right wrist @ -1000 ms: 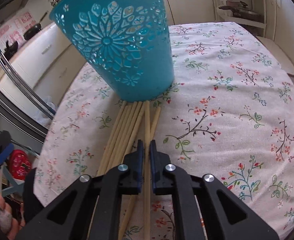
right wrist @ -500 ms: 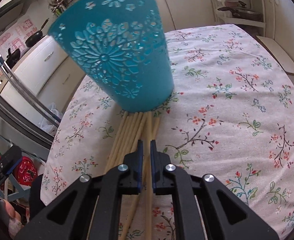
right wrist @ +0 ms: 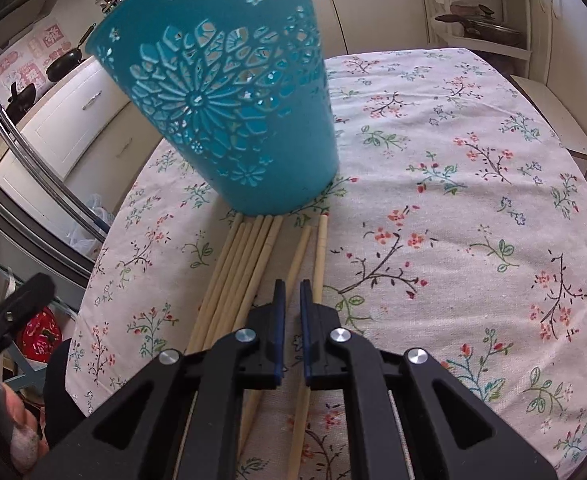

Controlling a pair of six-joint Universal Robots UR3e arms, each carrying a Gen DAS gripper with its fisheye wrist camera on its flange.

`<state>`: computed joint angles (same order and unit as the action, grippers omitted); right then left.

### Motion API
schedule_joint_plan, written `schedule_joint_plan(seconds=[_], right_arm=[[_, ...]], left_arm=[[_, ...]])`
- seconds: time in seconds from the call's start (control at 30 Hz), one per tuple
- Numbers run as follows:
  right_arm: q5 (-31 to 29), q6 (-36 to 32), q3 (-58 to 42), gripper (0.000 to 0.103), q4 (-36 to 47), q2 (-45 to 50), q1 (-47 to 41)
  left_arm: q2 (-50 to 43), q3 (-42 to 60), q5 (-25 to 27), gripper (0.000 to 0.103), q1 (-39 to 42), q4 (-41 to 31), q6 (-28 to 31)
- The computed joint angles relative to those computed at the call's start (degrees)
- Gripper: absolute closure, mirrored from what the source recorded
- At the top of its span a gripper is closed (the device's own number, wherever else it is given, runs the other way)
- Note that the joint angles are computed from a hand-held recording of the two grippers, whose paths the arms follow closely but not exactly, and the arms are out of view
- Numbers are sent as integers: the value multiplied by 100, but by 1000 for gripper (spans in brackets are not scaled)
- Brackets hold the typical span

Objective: Organize utensils
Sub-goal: 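Position the open right tool around another stick from the bundle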

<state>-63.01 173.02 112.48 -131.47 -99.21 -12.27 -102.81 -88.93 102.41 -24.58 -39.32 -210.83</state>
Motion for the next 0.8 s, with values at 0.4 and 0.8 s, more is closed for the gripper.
schedule_joint_plan(seconds=[0.4, 0.8], right_arm=[[-41, -64, -98, 93, -51, 177, -130], [-124, -116, -88, 92, -227, 256, -266]], left_arm=[[-1675, 2088, -239, 18, -130, -1004, 476], [-2586, 3364, -240, 18, -227, -1714, 724]])
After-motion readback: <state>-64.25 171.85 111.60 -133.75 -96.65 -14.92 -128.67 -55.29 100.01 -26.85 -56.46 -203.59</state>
